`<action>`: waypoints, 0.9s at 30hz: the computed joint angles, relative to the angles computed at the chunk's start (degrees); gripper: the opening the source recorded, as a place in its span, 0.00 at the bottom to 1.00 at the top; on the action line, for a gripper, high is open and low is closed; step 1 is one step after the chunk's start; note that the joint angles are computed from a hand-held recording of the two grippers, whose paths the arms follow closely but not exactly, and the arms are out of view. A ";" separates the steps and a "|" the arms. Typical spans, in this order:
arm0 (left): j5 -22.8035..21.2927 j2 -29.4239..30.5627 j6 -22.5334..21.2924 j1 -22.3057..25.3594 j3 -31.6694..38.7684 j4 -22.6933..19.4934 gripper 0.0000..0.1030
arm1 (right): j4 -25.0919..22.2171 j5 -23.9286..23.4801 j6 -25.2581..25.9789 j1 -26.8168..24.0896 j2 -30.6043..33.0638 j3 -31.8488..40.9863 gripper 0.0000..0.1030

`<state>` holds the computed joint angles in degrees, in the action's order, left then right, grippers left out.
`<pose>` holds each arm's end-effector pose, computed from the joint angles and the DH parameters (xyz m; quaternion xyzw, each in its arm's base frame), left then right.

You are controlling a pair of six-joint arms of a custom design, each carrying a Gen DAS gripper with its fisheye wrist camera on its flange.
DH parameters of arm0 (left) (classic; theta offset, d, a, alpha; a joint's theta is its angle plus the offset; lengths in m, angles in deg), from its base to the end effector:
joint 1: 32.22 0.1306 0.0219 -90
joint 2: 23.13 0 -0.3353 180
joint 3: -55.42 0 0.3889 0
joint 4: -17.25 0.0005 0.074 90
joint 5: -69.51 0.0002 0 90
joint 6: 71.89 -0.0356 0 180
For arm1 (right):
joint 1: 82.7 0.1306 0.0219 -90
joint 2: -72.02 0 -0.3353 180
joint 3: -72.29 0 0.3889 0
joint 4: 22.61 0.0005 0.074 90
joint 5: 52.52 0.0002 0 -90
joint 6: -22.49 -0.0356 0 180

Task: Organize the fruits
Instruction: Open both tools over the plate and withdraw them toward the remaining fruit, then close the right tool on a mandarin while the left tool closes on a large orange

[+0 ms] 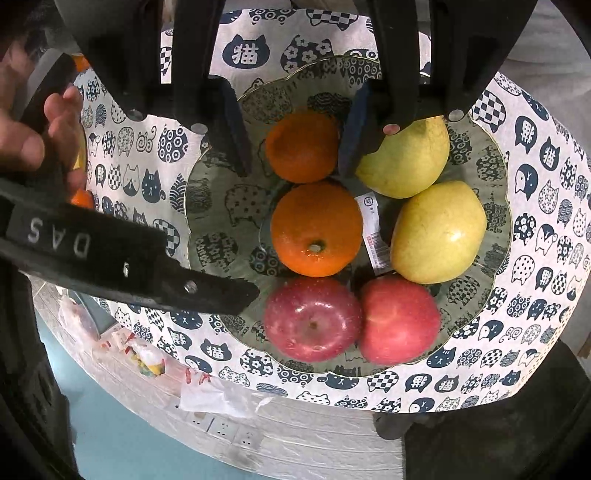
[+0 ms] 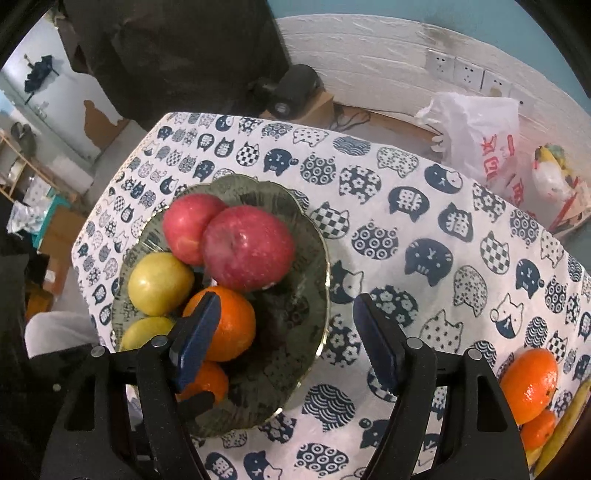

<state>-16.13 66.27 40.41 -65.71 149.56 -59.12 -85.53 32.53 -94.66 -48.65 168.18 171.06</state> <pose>0.3654 -0.2456 0.3940 0.1022 0.9812 -0.1078 0.1234 0.4132 0.2823 0.3865 -0.0692 0.9633 0.1662 0.1991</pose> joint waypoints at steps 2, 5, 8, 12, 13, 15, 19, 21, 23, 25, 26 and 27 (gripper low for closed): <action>-0.35 0.06 -0.06 -0.19 0.28 -0.18 0.51 | -0.53 0.77 0.05 0.12 -0.34 -0.16 0.73; -1.13 0.20 -0.26 -0.55 0.82 -0.29 0.58 | -1.43 2.31 0.28 0.17 -1.60 -0.84 0.73; -2.99 0.52 -0.37 -1.26 1.75 -0.51 0.64 | -2.89 4.24 0.41 0.17 -3.04 -1.56 0.73; -3.56 1.06 -0.59 -1.90 2.94 -0.56 0.66 | -4.20 5.66 0.06 -0.24 -5.04 -2.74 0.73; -3.72 1.25 -0.64 -2.18 3.35 -0.57 0.66 | -4.59 6.14 -0.06 -0.33 -5.52 -3.01 0.73; -4.05 1.49 -0.82 -2.69 3.87 -0.59 0.67 | -5.15 7.15 -0.36 -0.42 -6.70 -3.71 0.73; -5.22 2.31 -0.96 -4.04 5.35 -0.77 0.70 | -6.41 8.55 -1.25 -0.95 -9.39 -5.20 0.75; -5.63 2.73 -1.08 -4.73 6.30 -0.95 0.70 | -7.12 9.63 -1.47 -1.17 -10.91 -6.03 0.75; -6.18 3.12 -1.07 -5.46 7.10 -1.09 0.70 | -7.75 10.59 -1.43 -1.27 -12.01 -6.65 0.76; -6.60 3.44 -1.17 -6.07 7.74 -1.15 0.73 | -8.57 11.45 -1.37 -1.51 -13.66 -7.66 0.76; -6.81 3.68 -1.17 -6.45 8.15 -1.20 0.73 | -8.83 11.60 -1.42 -1.53 -14.04 -7.87 0.76; -6.94 3.95 -1.10 -6.77 8.57 -1.29 0.73 | -9.25 11.75 -1.39 -1.76 -15.03 -8.51 0.76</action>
<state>-23.07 70.22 39.31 -72.48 158.13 -60.42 -94.77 44.28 -96.05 -50.41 153.15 162.56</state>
